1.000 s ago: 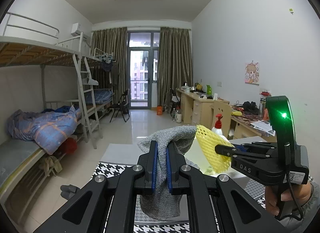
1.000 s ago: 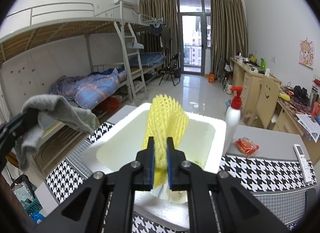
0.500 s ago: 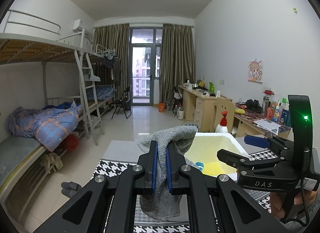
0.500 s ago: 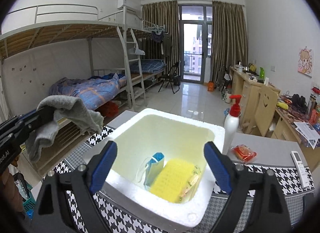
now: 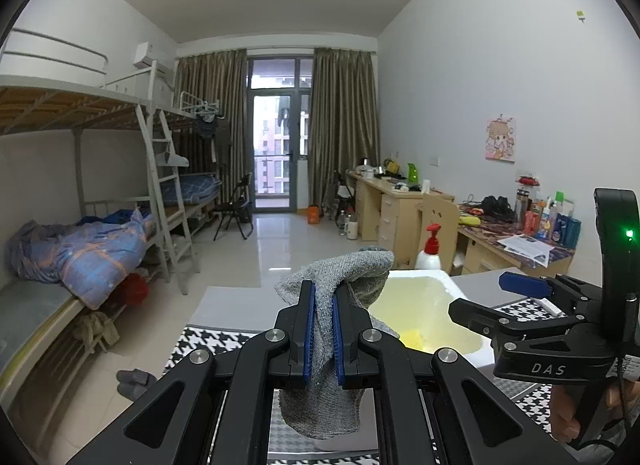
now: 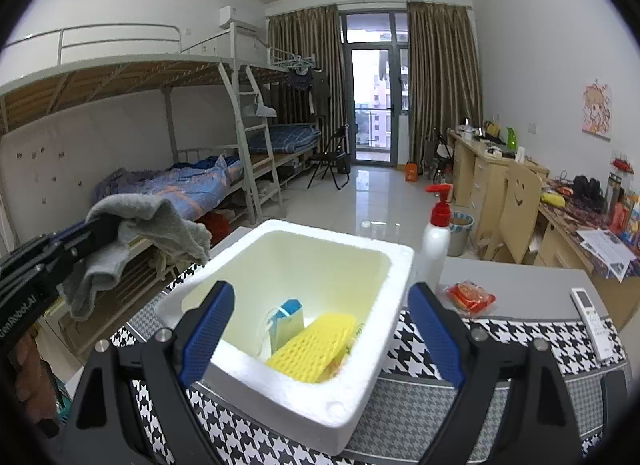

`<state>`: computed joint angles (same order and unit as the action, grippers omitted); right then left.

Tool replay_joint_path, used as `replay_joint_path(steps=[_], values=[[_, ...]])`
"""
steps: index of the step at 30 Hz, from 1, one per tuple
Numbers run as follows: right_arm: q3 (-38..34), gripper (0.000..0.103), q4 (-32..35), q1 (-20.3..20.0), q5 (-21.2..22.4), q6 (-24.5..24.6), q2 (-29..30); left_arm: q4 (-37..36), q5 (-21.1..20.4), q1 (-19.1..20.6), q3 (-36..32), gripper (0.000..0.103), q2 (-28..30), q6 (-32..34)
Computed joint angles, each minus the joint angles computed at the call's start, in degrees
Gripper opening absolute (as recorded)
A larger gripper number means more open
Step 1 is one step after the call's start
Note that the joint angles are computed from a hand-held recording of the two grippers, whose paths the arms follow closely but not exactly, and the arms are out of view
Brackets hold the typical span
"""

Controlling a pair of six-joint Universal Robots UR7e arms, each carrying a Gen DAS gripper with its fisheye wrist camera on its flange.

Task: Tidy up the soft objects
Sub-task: 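Open the right gripper to drop the yellow mesh into the foam box, then lower the grey sock into the foam box and open the left gripper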

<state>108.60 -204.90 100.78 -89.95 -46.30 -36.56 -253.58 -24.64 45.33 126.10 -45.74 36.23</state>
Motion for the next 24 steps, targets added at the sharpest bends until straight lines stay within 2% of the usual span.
replay_joint_path(steps=[12,14,24], values=[[2.68,0.093,-5.68,-1.75,-0.22,-0.66,-2.06,5.08,-3.39,1.11,-2.29,0.009,0.55,-2.09],[2.91,0.096,-6.01,-2.01,0.19,-0.57,-2.25,5.79,-3.67,1.46,-2.37,0.009,0.54,-2.68],[3.26,0.096,-6.77,-3.30,-0.19,-0.72,-2.71,12.13,-3.91,3.28,-5.57,0.009,2.04,-6.04]])
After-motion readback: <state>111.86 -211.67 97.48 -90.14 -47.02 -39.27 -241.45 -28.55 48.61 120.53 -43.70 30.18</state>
